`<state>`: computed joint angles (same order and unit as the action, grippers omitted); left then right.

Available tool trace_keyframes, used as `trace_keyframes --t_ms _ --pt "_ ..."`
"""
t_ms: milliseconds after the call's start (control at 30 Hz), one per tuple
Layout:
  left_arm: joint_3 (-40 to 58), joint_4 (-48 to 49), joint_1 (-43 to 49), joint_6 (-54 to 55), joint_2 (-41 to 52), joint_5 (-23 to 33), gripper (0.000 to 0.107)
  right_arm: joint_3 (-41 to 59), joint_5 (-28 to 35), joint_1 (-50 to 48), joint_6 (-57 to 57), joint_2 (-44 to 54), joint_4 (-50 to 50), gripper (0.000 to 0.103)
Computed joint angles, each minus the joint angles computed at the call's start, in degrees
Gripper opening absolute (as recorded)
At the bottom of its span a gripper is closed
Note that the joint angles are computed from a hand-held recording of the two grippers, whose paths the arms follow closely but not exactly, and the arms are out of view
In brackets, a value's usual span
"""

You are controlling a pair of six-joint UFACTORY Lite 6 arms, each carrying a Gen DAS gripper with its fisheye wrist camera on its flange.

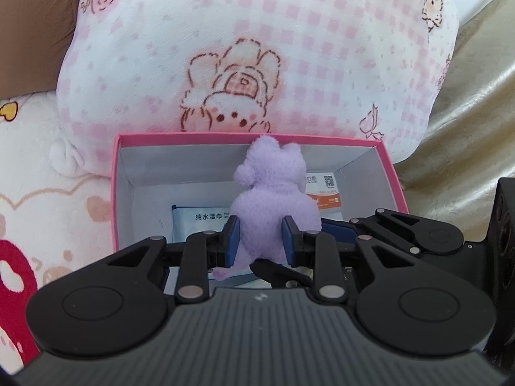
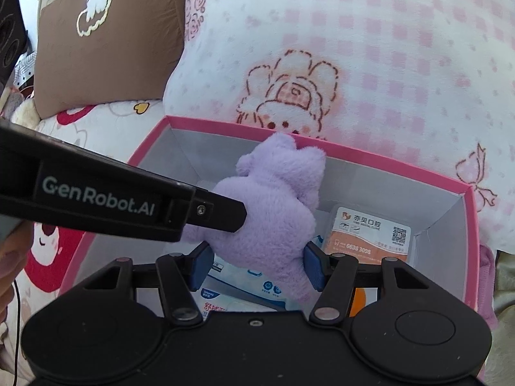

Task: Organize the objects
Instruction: 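Lower the plush toy onto the wipes packs and open the left gripper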

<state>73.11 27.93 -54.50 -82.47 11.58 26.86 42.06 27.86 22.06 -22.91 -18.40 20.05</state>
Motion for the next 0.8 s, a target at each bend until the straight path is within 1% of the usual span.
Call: trace_keyframes --t_ms 133,300,400,467,533,567,633,667,800 --pt "-0.81 -0.66 0.46 -0.12 0.57 -0.47 0.025 0.48 -0.70 2.64 5.15 1.46 -5.32 0.064" --pt "-1.83 3.55 -0.97 -5.49 0.77 0.07 0.025 1.74 -1.22 5.26 12.80 3.93 -11.77 0.063" --pt "-2.31 2.05 -0.43 -4.70 1.61 -0.95 0.025 2.74 -0.68 6.15 13.55 6.19 -13.74 0.063" --pt "-3.14 3.83 -0.23 -8.07 1.89 -1.56 0.025 3.09 -0.74 6.08 13.54 7.13 -13.97 0.063" --pt "-2.55 7.74 -1.04 -13.11 2.49 1.67 0.036 2.49 -1.79 6.50 16.32 6.59 -17.14 0.065" --pt "-2.82 8.15 -1.03 -12.98 2.25 1.47 0.037 2.26 -1.93 6.56 17.44 6.10 -18.40 0.069" --pt "-3.64 8.57 -1.30 -12.46 1.13 1.22 0.039 1.69 -1.49 5.78 16.56 4.40 -17.46 0.073" --pt "-3.98 8.80 -1.61 -12.68 0.49 1.62 0.039 0.76 -1.55 5.05 15.61 2.70 -16.16 0.073" --pt "-5.49 8.57 -3.19 -12.82 -2.81 3.83 0.045 -4.51 -0.55 0.59 7.61 -6.42 -5.22 0.073"
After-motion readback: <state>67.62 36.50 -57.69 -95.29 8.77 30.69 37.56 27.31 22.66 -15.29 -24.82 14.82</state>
